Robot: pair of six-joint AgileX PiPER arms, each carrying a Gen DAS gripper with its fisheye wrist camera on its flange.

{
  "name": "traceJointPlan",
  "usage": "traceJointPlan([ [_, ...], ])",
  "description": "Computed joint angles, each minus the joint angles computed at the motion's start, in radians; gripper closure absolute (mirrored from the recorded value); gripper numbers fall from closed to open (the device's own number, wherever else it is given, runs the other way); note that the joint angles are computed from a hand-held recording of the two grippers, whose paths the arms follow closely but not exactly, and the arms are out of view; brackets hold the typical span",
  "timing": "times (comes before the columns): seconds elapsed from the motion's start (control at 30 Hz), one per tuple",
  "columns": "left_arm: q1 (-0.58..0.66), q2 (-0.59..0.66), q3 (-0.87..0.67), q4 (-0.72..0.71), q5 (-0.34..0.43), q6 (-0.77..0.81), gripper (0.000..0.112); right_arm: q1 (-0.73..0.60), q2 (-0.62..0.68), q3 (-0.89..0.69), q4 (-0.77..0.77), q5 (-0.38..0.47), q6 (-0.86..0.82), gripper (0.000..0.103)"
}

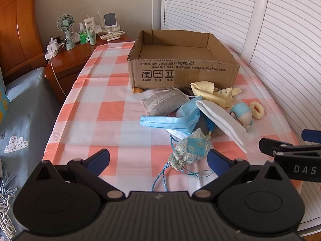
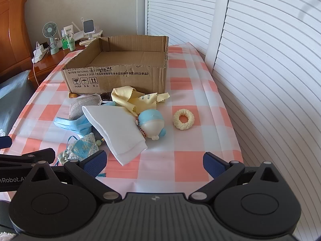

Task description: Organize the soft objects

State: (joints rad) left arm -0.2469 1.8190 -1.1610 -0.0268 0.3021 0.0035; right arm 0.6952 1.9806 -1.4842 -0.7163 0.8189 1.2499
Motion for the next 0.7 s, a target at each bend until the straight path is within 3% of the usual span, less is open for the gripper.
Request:
traceJointPlan([
  [0.7,-0.003,0.003,-0.001,0.015,-0.003,-0.015,0.010,-0.002,-0.005,0.005,-0.006,-0.004,0.005,0.000],
])
